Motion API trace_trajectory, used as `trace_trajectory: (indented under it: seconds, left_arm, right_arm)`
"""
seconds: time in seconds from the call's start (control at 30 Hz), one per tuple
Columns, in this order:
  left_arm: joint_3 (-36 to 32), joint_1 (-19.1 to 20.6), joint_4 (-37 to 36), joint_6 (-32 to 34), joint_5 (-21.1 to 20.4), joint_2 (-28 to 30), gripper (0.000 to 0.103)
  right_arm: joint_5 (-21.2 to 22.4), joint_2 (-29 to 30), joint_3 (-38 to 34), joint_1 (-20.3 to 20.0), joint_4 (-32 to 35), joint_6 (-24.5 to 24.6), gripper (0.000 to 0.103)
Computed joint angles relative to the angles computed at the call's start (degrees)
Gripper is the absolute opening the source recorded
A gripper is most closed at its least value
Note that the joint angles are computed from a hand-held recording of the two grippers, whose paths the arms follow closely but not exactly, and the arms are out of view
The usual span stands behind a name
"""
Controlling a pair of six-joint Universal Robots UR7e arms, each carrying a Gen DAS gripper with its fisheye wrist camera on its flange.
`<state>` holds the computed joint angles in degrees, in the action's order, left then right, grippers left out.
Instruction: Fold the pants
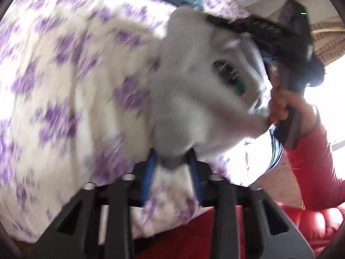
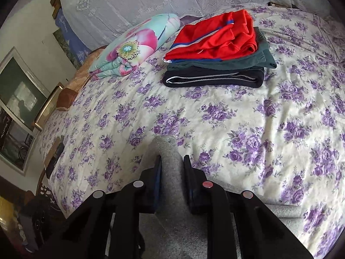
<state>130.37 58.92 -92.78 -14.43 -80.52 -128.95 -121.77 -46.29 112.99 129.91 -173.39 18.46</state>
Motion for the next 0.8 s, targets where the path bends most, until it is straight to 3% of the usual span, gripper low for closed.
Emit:
trace_trajectory:
  seconds: [0.07,0.13,0.17,0.27,0.3,0.37,0.4,0.5,0.57,0.63,0.7,0.8]
  left_arm:
    - [-1.3,1.1,1.1,-1.6,-0.7,-0.9,0.017]
    - [-2.2,-1.6,1.4,-3.7,2.4,-2.0,0.014]
    - [-2.6,-2.4,0.1,-4.1,3.3,-1.5,0.018]
    - [-2.6,-2.7,-5.3,-4.9,3.2,0.8,0.063]
    - [-2.2,-2.9,-7.1,-5.2,3.5,2.0,0.064]
    - [-1.8,-2.6,-9.0,-3.4,2.0,4.6,0.058]
    - [-2.1,-1.7,-8.6,-1.3,1.2,5.8,0.036]
    - [-2.2,-3.3,-6.1,-1.2,3.7,5.8,0.026]
    - [-2.4,-1.8,-4.8,-1.7,1.3,3.4,0.024]
    - [-2.0,0.5,-4.5,-2.1,-1.3,1.6,0.024]
    - [-1.4,1.6,-4.9,-2.2,-1.6,1.2,0.024]
    - [-1.7,1.8,-5.2,-2.1,-1.4,1.8,0.024]
  right_arm:
    - [0.5,-0.6,0.9,0.2,-1.0,0.1,0.019]
    - [0.4,-1.3,1.6,0.4,-1.4,-0.3,0.019]
    - [0.3,-1.6,1.9,0.6,-1.6,-0.4,0.019]
    - [0.3,-2.3,2.7,0.7,-2.0,0.0,0.019]
    - [0.3,-2.5,2.8,0.7,-2.1,0.1,0.019]
    - [0.1,-2.8,3.1,0.8,-2.1,0.3,0.019]
    - [-0.2,-3.0,3.2,0.9,-2.3,0.3,0.018]
    - [-3.4,-3.7,4.0,1.1,-3.1,1.5,0.005]
    - [-3.7,-5.2,5.3,-0.5,-3.6,4.3,0.002]
    - [1.8,-7.0,6.9,-3.2,-4.3,6.6,0.003]
    - [5.0,-6.9,6.8,-2.8,-4.8,4.5,0.005]
    - [5.2,-4.1,2.0,0.0,1.3,-0.5,0.007]
